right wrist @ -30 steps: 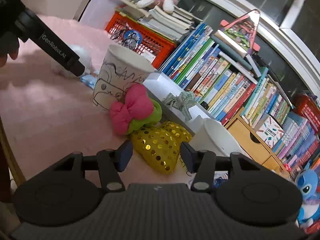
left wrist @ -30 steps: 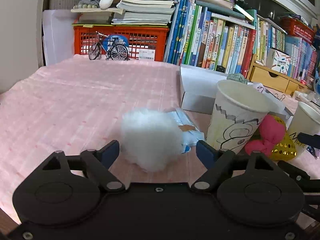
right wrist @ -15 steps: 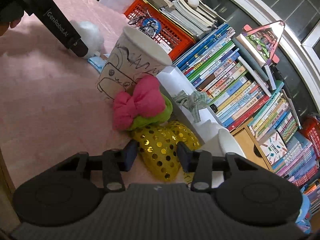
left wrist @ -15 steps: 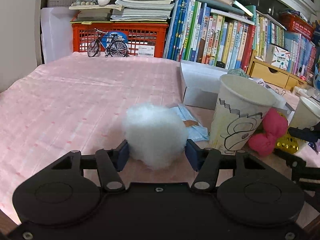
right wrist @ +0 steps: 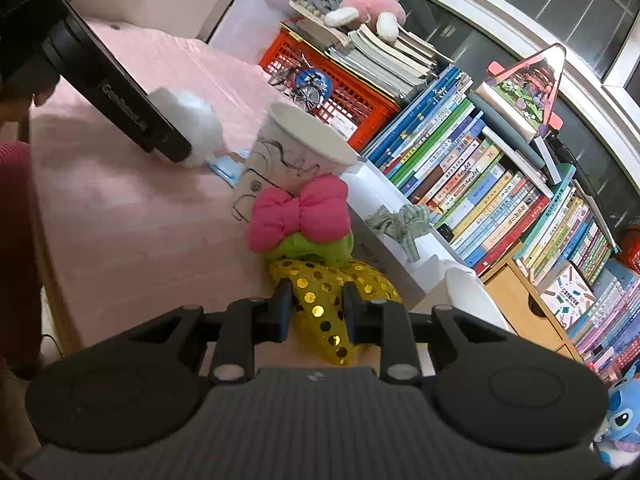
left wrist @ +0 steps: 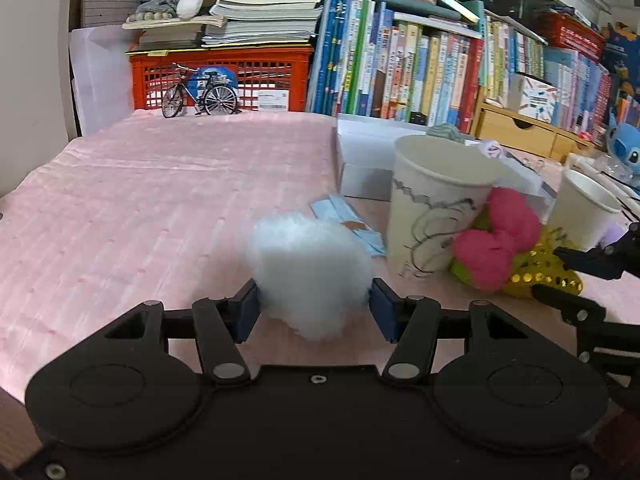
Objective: Organize soft objects
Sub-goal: 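Lift the cotton ball with the left gripper while the right gripper grasps the yellow sequin heart, then carry the cotton ball with the left gripper while the right gripper lifts the sequin heart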
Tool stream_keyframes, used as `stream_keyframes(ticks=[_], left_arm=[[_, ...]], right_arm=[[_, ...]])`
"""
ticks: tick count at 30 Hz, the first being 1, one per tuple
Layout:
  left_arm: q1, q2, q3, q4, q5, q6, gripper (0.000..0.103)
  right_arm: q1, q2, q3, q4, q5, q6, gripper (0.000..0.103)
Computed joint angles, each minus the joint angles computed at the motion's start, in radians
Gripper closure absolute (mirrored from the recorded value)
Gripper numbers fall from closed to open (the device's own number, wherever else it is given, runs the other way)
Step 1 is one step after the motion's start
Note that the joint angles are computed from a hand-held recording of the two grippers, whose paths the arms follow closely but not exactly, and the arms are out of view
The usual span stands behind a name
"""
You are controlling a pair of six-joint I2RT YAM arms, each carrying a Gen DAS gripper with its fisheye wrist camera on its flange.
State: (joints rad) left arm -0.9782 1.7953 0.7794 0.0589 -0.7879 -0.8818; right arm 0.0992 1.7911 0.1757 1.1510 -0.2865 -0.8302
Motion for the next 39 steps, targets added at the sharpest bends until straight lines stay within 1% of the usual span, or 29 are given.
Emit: stream_keyframes(ticks=[10, 14, 18, 19, 21, 22, 24, 26, 28, 30, 32, 34, 37, 39], left_arm=[[-0.104, -0.013, 0.032, -0.071, 0.014, -0.047, 0.048], [-0.142, -0.005, 0.050, -0.088, 0.016, -0.058, 0.048], [-0.155, 0.005, 0.063, -0.088, 0.009, -0.048, 0.046], [-0.157, 0.009, 0.064, -0.085, 0.003, -0.046, 0.046], [-0.163, 0.017, 0.069, -0.082, -0.012, -0.048, 0.044], [-0.162, 0.019, 0.071, -0.079, -0.016, -0.045, 0.041], [-0.160, 0.027, 0.077, -0.077, -0.030, -0.036, 0.035], [-0.157, 0.037, 0.087, -0.081, -0.057, -0.021, 0.030], [-0.162, 0.057, 0.104, -0.093, -0.093, -0.014, 0.025], [-0.161, 0.072, 0.108, -0.084, -0.113, 0.002, 0.024], [-0.155, 0.080, 0.109, -0.079, -0.107, 0.010, 0.024], [-0.148, 0.083, 0.100, -0.060, -0.091, 0.015, 0.024], [-0.138, 0.084, 0.088, -0.035, -0.072, 0.020, 0.024], [-0.133, 0.085, 0.082, -0.019, -0.065, 0.028, 0.024]], right_arm=[[-0.085, -0.054, -0.116, 0.030, -0.088, -0.016, 0.071], [-0.152, -0.097, -0.148, -0.004, -0.133, -0.016, 0.072], [-0.229, -0.109, -0.158, -0.021, -0.171, -0.010, 0.071], [-0.246, -0.113, -0.155, -0.031, -0.185, 0.006, 0.057], [-0.286, -0.139, -0.137, -0.092, -0.232, 0.049, 0.054], [-0.298, -0.138, -0.128, -0.103, -0.248, 0.078, 0.046], [-0.319, -0.121, -0.112, -0.110, -0.288, 0.130, 0.036], [-0.330, -0.100, -0.085, -0.129, -0.325, 0.187, 0.033], [-0.330, -0.060, -0.060, -0.115, -0.354, 0.262, 0.027], [-0.331, -0.014, -0.035, -0.091, -0.379, 0.338, 0.024], [-0.328, 0.024, -0.013, -0.063, -0.394, 0.416, 0.021], [-0.313, 0.064, 0.003, -0.018, -0.387, 0.479, 0.016], [-0.273, 0.127, 0.010, 0.074, -0.341, 0.554, 0.015], [-0.248, 0.158, 0.016, 0.110, -0.310, 0.585, 0.015]])
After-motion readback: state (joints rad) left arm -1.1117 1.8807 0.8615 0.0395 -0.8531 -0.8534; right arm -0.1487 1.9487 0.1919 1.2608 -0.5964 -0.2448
